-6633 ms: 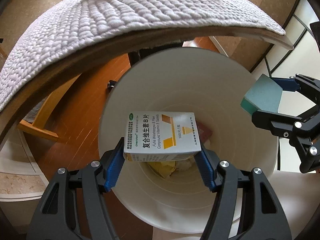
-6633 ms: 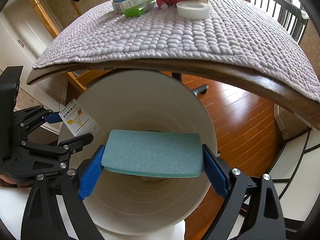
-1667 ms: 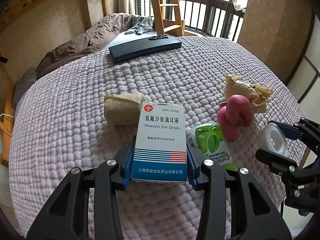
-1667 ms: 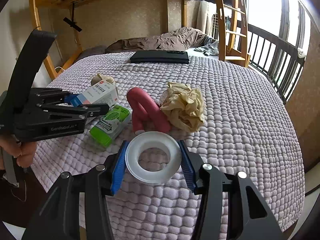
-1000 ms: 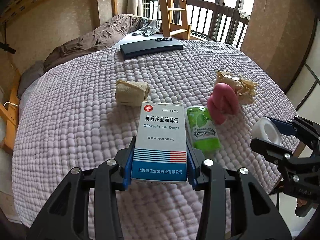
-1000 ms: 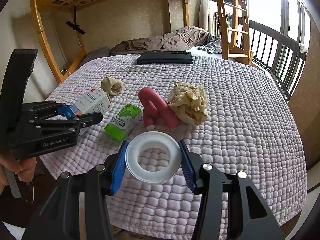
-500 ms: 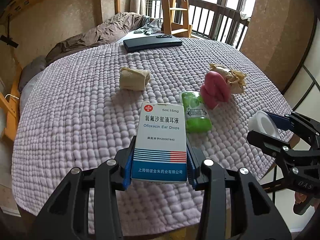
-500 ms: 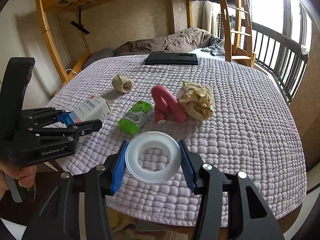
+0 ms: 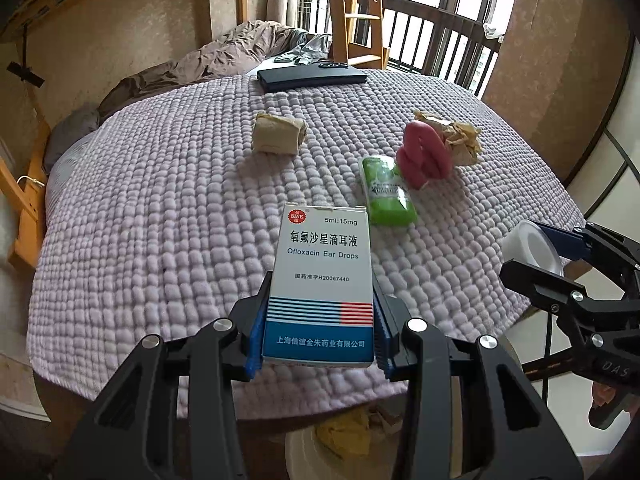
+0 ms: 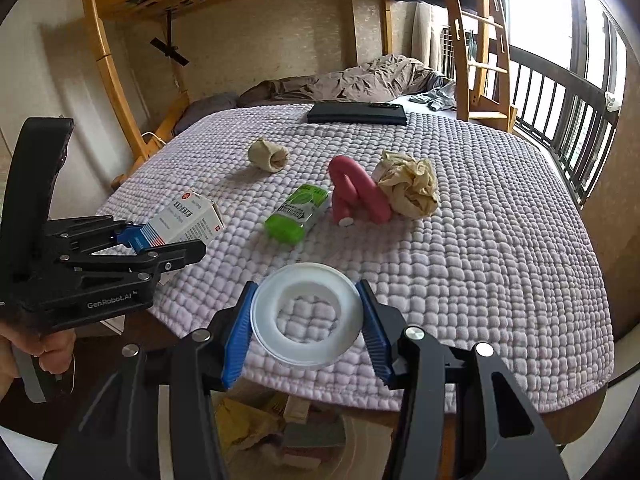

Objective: Collect trash
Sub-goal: 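Carry the ear drops box and tape roll with both tools above the white bin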

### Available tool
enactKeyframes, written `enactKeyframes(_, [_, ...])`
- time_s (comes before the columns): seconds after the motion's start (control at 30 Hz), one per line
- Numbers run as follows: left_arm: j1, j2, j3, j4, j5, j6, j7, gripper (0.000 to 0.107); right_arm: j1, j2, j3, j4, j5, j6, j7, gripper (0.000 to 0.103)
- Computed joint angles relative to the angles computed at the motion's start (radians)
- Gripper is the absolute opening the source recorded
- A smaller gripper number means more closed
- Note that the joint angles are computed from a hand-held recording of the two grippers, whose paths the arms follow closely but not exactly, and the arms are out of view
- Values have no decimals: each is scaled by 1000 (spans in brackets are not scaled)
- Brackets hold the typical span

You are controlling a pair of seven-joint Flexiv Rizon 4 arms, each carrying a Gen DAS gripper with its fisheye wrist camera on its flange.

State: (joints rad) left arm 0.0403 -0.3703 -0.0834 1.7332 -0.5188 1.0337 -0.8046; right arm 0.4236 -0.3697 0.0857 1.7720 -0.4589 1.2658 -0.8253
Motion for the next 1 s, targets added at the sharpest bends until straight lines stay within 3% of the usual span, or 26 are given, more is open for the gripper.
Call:
enactKeyframes(0.5, [-7,82,14,96,-28,8,47,44,9,68,9,79,-36,12,54,49])
enactKeyframes(1.0, [-20,160,37,196,-68,-3,106,44,1,105,58,124,8,-14,18,49])
